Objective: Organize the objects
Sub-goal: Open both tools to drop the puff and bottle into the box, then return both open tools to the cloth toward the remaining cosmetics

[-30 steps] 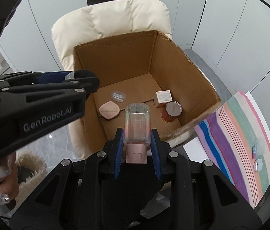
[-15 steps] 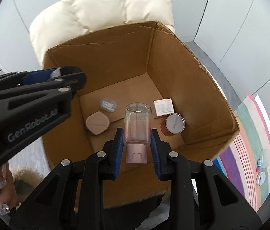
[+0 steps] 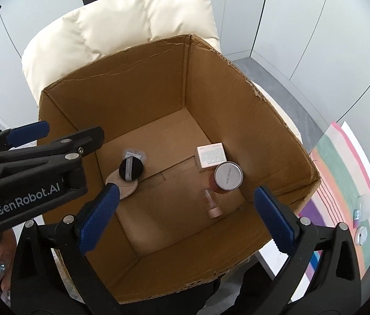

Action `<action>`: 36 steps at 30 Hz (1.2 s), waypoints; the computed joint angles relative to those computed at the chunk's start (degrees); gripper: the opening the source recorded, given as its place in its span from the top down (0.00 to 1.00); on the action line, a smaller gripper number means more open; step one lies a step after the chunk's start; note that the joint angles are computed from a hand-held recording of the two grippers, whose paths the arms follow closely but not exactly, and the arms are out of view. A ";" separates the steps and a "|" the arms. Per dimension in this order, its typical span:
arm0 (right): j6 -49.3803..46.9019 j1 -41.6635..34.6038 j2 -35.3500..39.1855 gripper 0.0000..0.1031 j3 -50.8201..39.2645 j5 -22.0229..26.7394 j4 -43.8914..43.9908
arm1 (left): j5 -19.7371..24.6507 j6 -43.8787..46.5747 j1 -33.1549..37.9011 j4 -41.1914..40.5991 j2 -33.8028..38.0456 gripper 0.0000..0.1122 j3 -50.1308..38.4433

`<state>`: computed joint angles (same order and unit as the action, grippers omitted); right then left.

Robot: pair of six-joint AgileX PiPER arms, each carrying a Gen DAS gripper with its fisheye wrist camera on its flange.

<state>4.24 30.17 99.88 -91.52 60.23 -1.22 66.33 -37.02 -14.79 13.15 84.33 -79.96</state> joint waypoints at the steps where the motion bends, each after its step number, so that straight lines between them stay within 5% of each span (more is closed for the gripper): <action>1: 0.03 0.01 -0.19 0.00 0.16 -0.19 -0.15 | 0.01 0.01 -0.09 0.07 -0.05 0.24 -0.11; 22: 4.20 -1.23 -7.90 0.00 3.19 3.17 -1.82 | 1.27 0.85 -2.96 -0.51 -1.81 0.24 -1.54; 36: 3.56 -11.99 -20.32 0.00 11.56 5.90 -3.16 | 2.80 -3.04 -16.47 0.55 3.06 0.24 -9.85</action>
